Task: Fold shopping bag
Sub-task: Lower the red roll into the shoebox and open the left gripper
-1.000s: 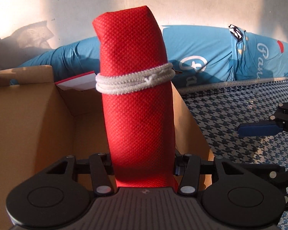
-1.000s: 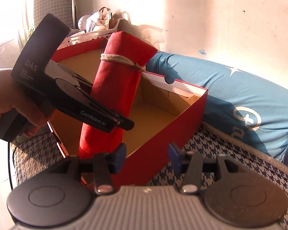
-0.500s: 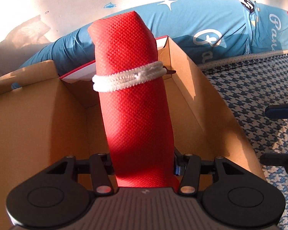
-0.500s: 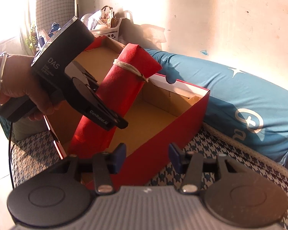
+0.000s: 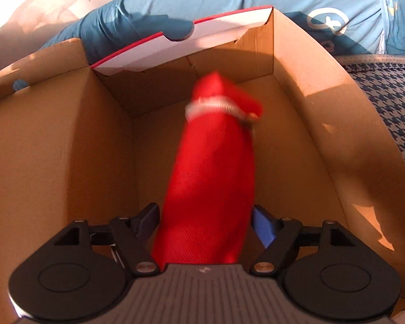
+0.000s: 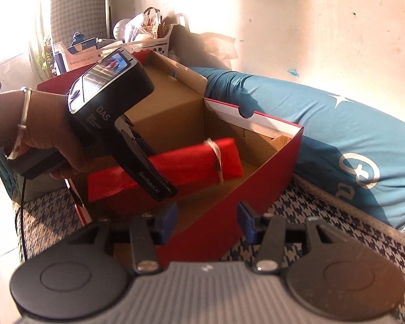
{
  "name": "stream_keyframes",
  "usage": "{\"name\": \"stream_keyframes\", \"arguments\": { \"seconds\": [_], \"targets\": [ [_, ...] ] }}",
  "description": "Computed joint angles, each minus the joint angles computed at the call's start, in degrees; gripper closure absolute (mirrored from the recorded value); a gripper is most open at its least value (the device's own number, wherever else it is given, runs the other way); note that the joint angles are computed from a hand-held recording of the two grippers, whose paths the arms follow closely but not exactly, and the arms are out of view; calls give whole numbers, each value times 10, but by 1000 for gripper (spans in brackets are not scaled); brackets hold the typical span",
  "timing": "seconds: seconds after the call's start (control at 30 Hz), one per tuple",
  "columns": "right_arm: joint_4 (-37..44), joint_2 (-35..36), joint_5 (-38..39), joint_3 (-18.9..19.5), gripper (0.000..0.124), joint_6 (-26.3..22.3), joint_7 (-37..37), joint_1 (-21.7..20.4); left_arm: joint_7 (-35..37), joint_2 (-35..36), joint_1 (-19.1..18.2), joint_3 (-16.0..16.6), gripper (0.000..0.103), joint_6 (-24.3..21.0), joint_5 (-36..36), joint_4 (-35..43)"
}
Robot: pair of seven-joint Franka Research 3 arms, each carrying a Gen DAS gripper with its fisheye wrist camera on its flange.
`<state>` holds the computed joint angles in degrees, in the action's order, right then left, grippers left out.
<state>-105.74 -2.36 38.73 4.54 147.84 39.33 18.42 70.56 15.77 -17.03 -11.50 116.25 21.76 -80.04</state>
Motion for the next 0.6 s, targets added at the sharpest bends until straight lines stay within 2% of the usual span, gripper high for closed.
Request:
{"name": "stream_keyframes", "arguments": {
  "seconds": [0.2, 0.33, 0.43, 0.6],
  "targets": [
    [-1, -2, -2, 0, 74, -3, 4, 0, -10, -17, 5, -1, 27, 5, -9, -23],
    [-4, -5, -1, -1, 73, -4, 0, 0, -2, -35, 19, -4, 27, 6, -46, -40],
    [-5, -6, -1, -1, 73, -6, 4, 1, 9, -42, 21, -9, 22, 11, -62, -51],
    [-11, -11, 2, -2, 73, -7, -2, 2, 38, 13, -9, -9, 21, -82, -5, 29]
  ]
}}
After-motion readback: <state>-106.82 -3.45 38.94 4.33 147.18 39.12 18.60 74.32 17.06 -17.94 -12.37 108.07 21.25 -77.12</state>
